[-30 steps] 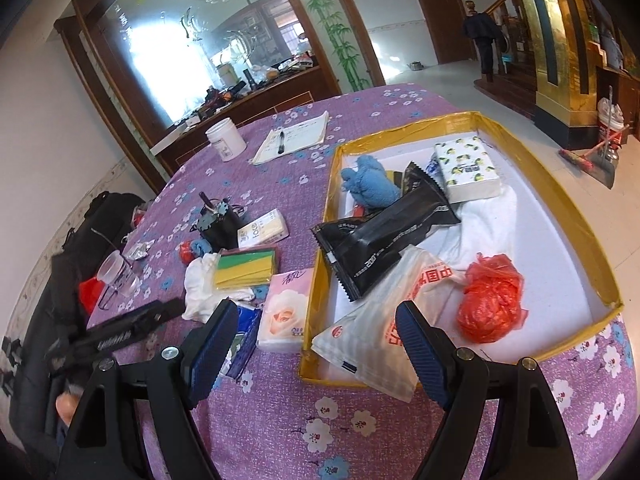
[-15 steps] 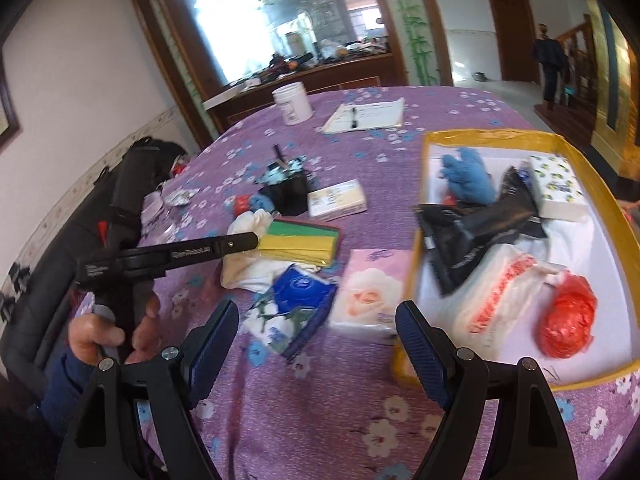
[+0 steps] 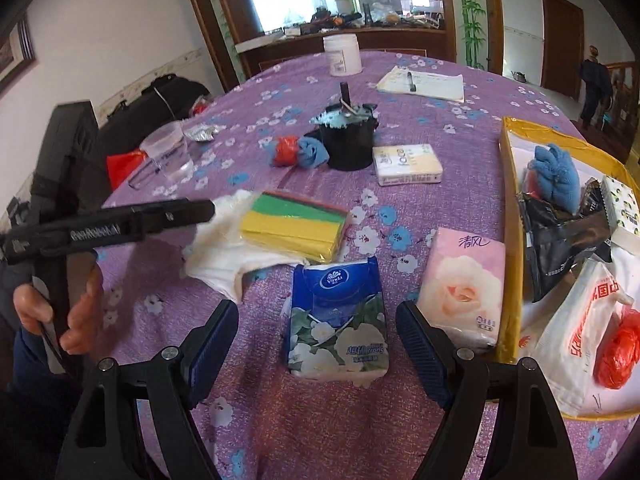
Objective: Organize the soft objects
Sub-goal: 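Grasp the white cloth with the left tool while the right tool grasps the blue Vinda tissue pack, then carry the white cloth and blue tissue pack over the tray with both tools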
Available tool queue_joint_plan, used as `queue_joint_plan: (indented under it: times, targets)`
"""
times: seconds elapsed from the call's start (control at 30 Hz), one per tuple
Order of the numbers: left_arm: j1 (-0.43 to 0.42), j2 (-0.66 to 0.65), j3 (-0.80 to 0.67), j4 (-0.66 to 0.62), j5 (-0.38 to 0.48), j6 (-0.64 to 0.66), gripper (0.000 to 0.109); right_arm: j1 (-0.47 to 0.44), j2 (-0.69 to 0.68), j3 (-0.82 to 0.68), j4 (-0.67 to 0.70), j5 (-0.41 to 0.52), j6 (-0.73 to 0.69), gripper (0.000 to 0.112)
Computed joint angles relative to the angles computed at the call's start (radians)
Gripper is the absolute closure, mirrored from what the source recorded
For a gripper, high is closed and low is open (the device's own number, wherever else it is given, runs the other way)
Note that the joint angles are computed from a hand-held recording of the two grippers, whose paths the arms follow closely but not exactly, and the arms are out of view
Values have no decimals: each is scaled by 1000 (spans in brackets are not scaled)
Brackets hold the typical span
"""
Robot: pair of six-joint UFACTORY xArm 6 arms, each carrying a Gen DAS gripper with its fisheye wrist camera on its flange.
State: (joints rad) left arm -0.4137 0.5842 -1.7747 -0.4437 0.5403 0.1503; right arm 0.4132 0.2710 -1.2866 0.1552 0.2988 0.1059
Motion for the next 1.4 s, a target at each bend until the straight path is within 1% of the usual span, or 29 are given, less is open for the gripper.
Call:
queue_joint_plan:
  times: [0.07,0.13,0.2,0.27,0.3,0.33,0.37,0.4,0.47,0.5,0.53,0.57,0.6,0.63,0.73,0.8,0.83,0.87,0.9,0.93,0.97,1.07,1.13,1.2,1.27,1.3,1.33,1.37,1.4]
  targets:
    - [8,21,-29,-19,21,-9,39,-3,23,-28,-33,32,26,28]
    - [12,47,-63,0,41,-44,39,-4,43,-50,-92,56,75,28]
    - [11,69,-94,46,59,-89,39,-4,50,-55,-149,64,127,28]
    - [4,93,-127,136,72,-147,40,-5,62,-58,-136,55,123,29]
    - [-2,101,-138,179,74,-171,40,-6,60,-45,-124,33,123,43]
    - [-8,108,-146,184,78,-158,40,-8,62,-41,-117,23,125,55]
    - [-15,111,-151,151,92,-112,40,-9,64,-40,-152,19,147,56]
    - [-20,111,-155,126,107,-72,40,-10,59,-30,-145,5,145,56]
    - [-38,94,-142,45,142,81,39,-13,44,-6,-76,-35,114,56]
    - [-45,83,-132,14,163,145,35,-17,38,1,-83,-45,131,56]
    - [-54,69,-116,8,176,191,25,-21,34,6,-84,-50,139,56]
    - [-63,50,-88,20,161,206,22,-23,30,10,-60,-52,128,57]
    - [-69,32,-56,38,126,208,20,-24,28,15,-38,-54,116,57]
    - [-69,27,-45,50,107,195,19,-23,26,19,-17,-57,105,57]
    - [-51,74,-114,99,141,79,19,-21,24,24,-5,-59,99,57]
    - [-37,104,-158,73,157,55,19,-20,21,28,3,-64,96,57]
    - [-35,113,-169,95,151,31,32,-20,16,34,18,-69,87,57]
    - [-34,123,-185,120,152,11,47,-20,13,38,33,-72,75,56]
    - [-31,122,-185,120,155,13,80,-19,9,43,38,-75,71,56]
    - [-25,122,-188,85,172,39,89,-19,3,50,42,-81,67,56]
    - [-21,113,-174,67,168,52,89,-19,2,51,48,-83,62,56]
    - [-17,52,-78,59,90,66,90,-17,-6,59,59,-95,55,56]
    - [-8,-5,-5,-2,38,115,90,-13,-15,69,88,-115,32,56]
    - [-6,-63,61,-22,-40,136,90,-7,-32,90,100,-159,11,56]
    - [-6,-87,80,-54,-75,165,90,7,-52,113,163,-218,-55,56]
    - [-7,-102,94,-93,-88,200,90,12,-59,120,175,-235,-71,56]
    - [-12,-112,102,-123,-96,230,89,13,-66,128,145,-250,-52,56]
    - [-18,-117,106,-136,-103,248,89,7,-72,137,74,-261,1,56]
    - [-21,-117,106,-147,-101,261,89,4,-72,138,45,-260,27,56]
